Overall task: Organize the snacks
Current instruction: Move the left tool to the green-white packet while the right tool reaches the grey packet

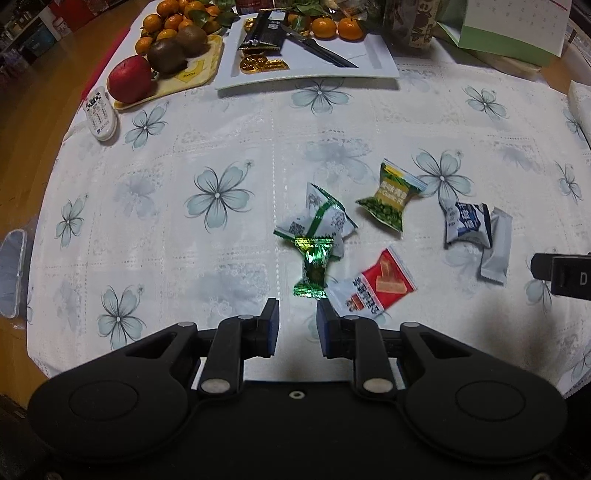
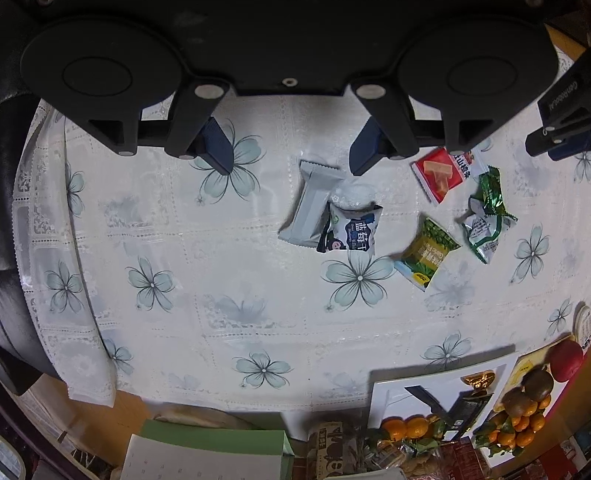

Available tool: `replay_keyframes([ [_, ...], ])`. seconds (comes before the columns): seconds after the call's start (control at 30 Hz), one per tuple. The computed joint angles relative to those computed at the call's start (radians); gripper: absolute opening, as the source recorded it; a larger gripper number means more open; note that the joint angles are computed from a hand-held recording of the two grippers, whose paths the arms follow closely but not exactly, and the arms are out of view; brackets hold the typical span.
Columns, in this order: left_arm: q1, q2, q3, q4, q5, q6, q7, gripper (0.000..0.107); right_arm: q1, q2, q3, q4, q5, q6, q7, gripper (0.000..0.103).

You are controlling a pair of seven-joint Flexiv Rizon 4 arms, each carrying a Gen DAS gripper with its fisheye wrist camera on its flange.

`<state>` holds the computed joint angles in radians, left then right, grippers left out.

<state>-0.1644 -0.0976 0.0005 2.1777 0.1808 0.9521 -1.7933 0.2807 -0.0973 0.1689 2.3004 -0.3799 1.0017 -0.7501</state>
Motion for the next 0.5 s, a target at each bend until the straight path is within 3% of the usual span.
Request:
replay_keyframes([
  [0.1,0.008,-0.035,0.006,-0.039,0.022,0.001,-0.017,0.032,-0.004,-0.048,0.002,-0.063,0.081,-0.039,-0.072,0.068],
  [0.4,0.046,-0.128,0.032,-0.093,-0.061,0.022,0.019,0.032,-0.069,-0.135,0.021,-0.190,0.408,-0.046,-0.242,0.066],
  [0.5,0.056,-0.167,0.034,-0.114,-0.097,0.014,0.028,0.032,-0.070,-0.155,0.010,-0.213,0.427,-0.059,-0.238,0.067],
])
